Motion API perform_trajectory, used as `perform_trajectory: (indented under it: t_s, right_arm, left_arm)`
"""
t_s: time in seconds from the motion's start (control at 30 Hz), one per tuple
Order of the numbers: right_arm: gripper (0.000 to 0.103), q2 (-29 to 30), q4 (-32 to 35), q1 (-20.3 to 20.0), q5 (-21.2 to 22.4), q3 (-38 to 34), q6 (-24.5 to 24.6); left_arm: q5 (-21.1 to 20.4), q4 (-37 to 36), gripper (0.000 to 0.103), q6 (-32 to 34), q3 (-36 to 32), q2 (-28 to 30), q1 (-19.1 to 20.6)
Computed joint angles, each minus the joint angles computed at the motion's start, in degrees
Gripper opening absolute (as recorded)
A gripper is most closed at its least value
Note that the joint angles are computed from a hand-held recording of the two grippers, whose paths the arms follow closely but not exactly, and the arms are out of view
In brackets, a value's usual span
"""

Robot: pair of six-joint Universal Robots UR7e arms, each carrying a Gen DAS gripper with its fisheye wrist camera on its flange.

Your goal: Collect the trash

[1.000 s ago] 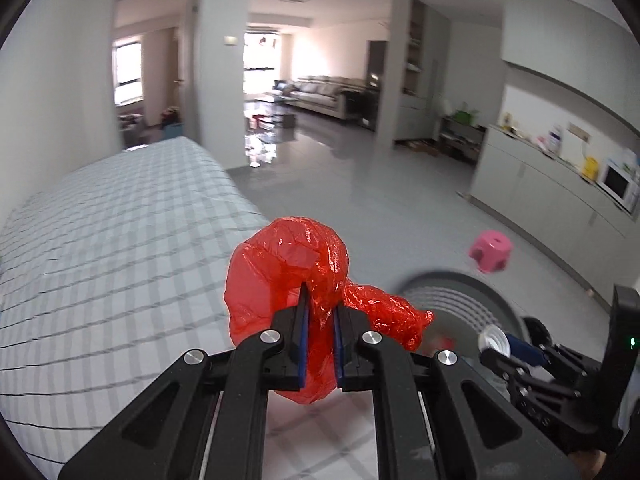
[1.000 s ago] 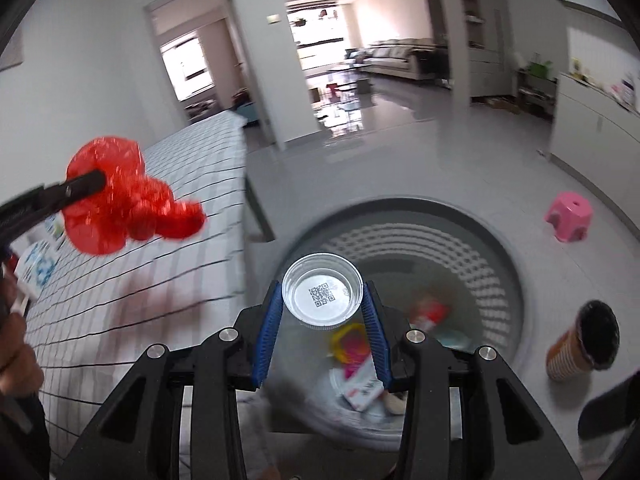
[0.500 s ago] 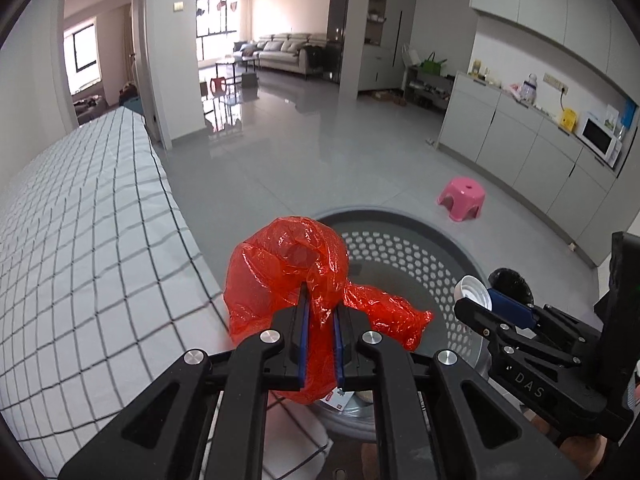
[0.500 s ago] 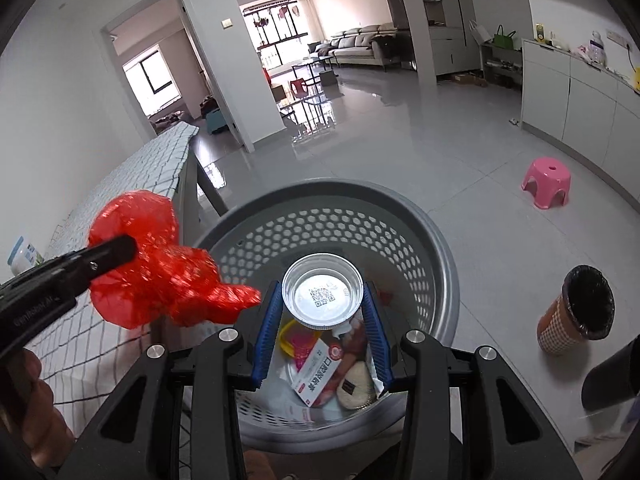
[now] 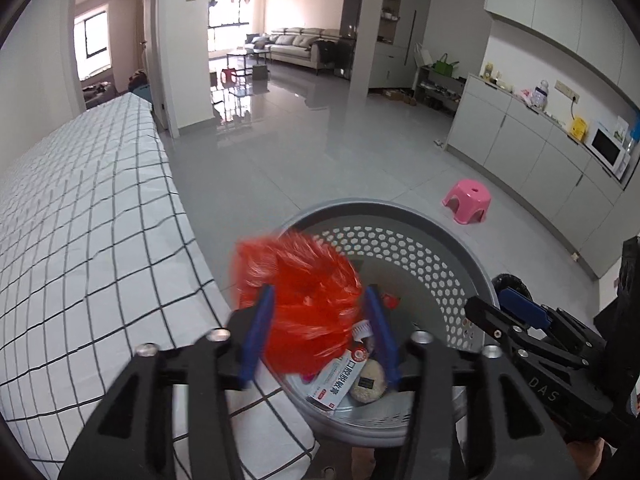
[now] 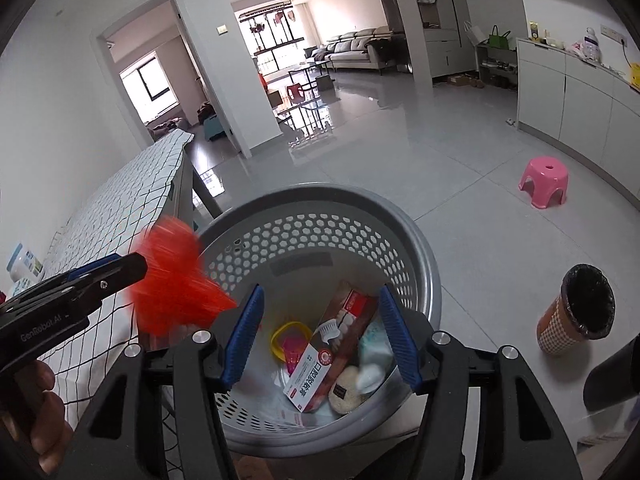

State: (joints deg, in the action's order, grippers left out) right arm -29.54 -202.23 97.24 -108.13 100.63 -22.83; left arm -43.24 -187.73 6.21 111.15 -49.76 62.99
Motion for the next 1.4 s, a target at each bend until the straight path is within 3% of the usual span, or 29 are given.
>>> perform_trajectory:
  t_s: [0.03, 0.3, 0.8, 1.4]
  right_arm:
    - [0.058, 0.0, -0.2, 0.1, -0.1, 0.1, 0.1]
    - [0.058, -0.3, -0.8, 0.3, -0.6, 0.8, 0.7]
    - [0.058, -0.1, -2.5, 1.7, -1.9, 2.3, -0.3]
    - [0.061, 0.6, -4.4, 3.5, -3.0, 3.2, -1.6]
  left_arm:
    - [0.2, -0.9, 0.06, 0.2, 0.3, 0.0, -0.1]
    - [2.3, -2.1, 0.061, -0.4, 1.3, -0.4, -0.8]
    - [7.0, -5.6, 0.072, -1.7, 4.7, -1.7, -2.5]
    - [11.3, -10.9, 0.093, 0.0, 7.5, -2.5, -4.3]
